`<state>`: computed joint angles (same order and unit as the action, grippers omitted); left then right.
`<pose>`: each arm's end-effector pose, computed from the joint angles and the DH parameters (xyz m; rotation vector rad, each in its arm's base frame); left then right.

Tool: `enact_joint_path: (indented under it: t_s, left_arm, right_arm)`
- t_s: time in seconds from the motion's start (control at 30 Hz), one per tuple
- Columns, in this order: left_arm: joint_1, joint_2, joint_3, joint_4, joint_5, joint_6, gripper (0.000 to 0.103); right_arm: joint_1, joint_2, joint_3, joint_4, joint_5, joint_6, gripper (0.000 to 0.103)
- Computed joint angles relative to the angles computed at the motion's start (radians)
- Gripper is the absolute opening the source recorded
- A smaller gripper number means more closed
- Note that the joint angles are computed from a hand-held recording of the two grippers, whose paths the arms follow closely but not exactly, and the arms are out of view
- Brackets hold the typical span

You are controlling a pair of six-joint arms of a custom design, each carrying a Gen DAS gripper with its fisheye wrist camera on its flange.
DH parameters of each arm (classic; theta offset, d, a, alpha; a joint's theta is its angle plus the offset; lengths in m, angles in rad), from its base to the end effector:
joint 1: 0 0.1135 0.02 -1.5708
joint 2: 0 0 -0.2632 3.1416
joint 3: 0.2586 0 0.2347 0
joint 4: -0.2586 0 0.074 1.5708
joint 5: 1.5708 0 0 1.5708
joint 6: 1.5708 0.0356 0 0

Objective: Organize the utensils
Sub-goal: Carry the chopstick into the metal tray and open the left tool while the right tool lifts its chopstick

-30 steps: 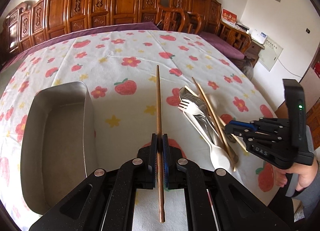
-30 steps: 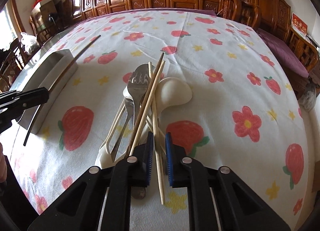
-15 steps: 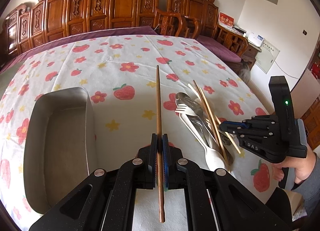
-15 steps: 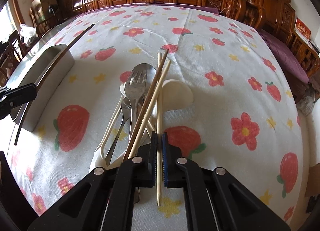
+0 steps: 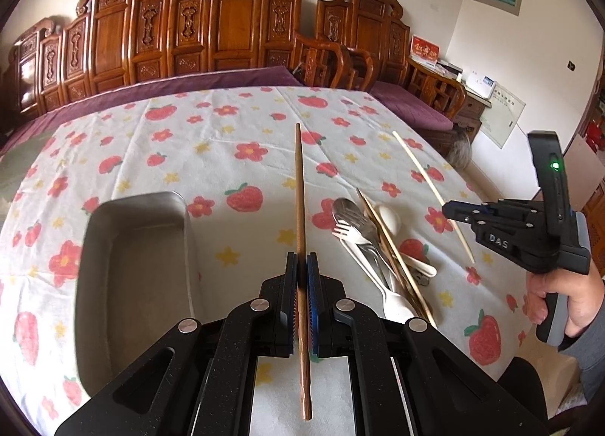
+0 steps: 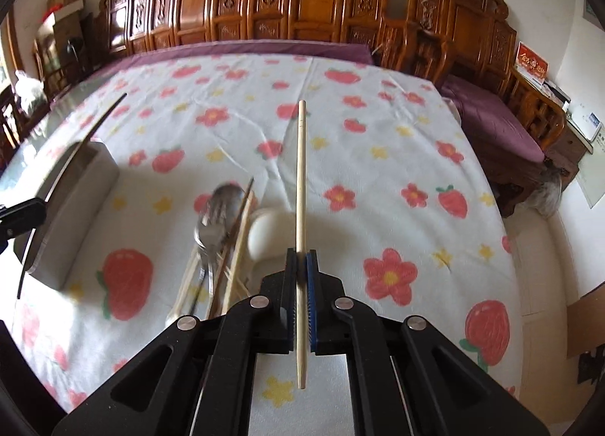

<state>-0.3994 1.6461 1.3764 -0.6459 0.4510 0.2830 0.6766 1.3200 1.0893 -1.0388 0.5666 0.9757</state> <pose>0.3064 -0.1462 0.2893 0.9993 2.2437 -0.6092 0.1836 0.1230 0.2757 0.4854 2.4740 -0.2158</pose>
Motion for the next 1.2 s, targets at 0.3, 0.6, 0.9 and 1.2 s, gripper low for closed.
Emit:
enact_joint_path:
  t_s: [0.3,0.6,0.9,1.2]
  left_arm:
    - [0.084,0.000,0.082,-0.091,0.026,0.058,0.004]
    - [0.181,0.078,0.172,-0.140,0.000,0.155,0.004]
    - [0.260,0.209,0.216,-0.133,-0.046,0.201,0.004]
    - [0.269,0.276,0.231,-0.124,-0.092,0.191,0.004]
  right_arm:
    - [0.112,0.059,0.135,-0.007,0.037,0.011,0.006]
    - [0.186,0.182,0.251,0.062,0.032,-0.013,0.006]
    - [0.193,0.329,0.363,0.149,-0.016,-0.054,0.006]
    - [0.184,0.472,0.503,0.205,-0.070,-0.096,0.006]
